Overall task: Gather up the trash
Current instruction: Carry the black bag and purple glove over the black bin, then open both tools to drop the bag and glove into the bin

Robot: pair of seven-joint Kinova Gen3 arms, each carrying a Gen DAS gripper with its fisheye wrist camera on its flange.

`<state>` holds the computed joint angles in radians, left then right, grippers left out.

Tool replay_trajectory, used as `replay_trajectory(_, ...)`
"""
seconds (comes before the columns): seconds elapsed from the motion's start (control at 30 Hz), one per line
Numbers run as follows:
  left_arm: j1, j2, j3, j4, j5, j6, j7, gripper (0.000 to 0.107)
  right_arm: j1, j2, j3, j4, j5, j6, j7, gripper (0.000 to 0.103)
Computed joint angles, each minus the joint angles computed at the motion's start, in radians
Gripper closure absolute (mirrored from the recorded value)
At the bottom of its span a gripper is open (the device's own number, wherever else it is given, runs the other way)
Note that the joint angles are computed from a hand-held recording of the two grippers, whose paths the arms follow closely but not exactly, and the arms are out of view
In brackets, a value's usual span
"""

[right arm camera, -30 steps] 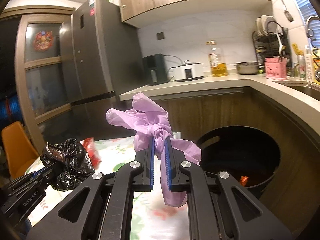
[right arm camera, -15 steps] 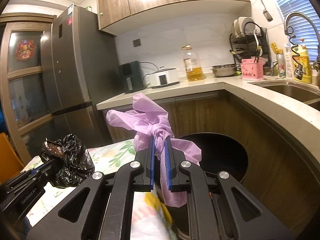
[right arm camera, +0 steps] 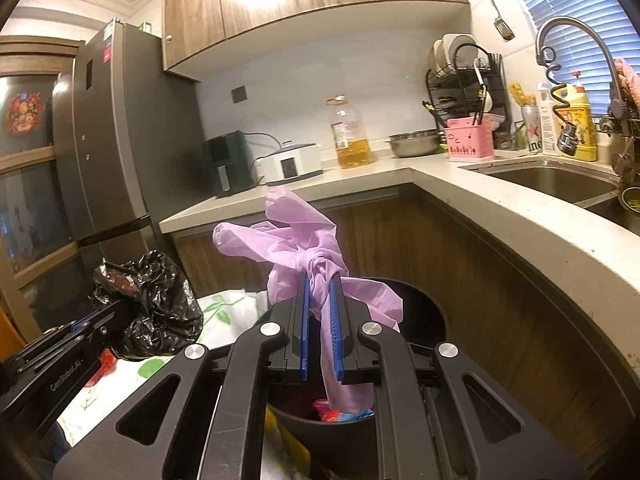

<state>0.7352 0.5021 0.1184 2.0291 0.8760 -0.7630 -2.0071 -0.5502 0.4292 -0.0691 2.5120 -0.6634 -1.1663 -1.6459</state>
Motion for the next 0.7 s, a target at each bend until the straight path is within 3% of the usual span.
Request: replay_trajectory(0.7,0.0,0.116,-0.033,-0.192,-0.073,0.152,-0.023,0.099,0.104,0.021,0.028,-0.032,0.095,0.04,-0.046,0.092)
